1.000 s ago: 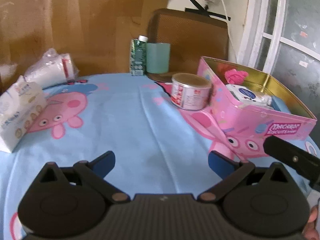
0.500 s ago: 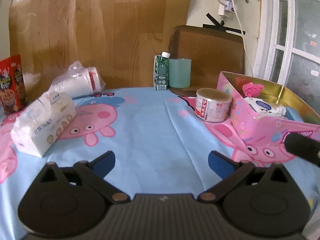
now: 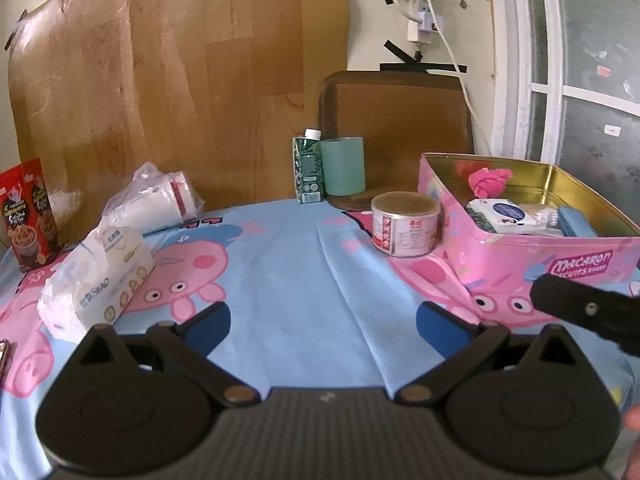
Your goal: Organize soft objects
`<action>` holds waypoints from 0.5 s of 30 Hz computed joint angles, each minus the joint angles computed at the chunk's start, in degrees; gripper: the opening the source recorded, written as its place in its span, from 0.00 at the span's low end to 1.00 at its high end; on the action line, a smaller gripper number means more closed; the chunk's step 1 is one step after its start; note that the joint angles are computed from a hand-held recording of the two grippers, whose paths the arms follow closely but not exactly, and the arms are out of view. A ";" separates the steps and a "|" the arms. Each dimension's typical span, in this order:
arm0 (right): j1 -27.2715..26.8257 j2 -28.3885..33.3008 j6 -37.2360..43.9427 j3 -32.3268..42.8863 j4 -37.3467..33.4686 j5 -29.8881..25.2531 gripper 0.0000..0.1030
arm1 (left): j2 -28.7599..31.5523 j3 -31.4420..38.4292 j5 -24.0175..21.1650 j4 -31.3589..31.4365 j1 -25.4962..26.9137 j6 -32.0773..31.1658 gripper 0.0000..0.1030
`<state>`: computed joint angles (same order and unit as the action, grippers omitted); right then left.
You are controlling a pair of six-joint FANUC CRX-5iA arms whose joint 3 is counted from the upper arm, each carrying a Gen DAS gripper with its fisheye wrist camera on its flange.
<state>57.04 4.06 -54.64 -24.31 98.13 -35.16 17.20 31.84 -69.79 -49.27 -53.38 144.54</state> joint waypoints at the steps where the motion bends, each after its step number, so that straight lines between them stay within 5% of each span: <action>1: 0.54 0.15 0.94 0.17 -1.30 -1.24 0.97 | 0.30 0.47 -0.27 0.30 0.00 -0.29 1.00; 11: 3.22 0.64 -3.53 -1.23 1.41 -13.78 1.00 | 1.98 2.40 0.57 7.98 2.19 -5.00 1.00; 15: 3.32 0.93 -3.77 -1.26 0.20 -13.98 1.00 | 2.55 2.73 0.86 8.92 2.31 -5.98 1.00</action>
<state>60.36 4.99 -58.41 -25.57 98.33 -49.14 19.74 34.57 -68.93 -40.35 -51.07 138.56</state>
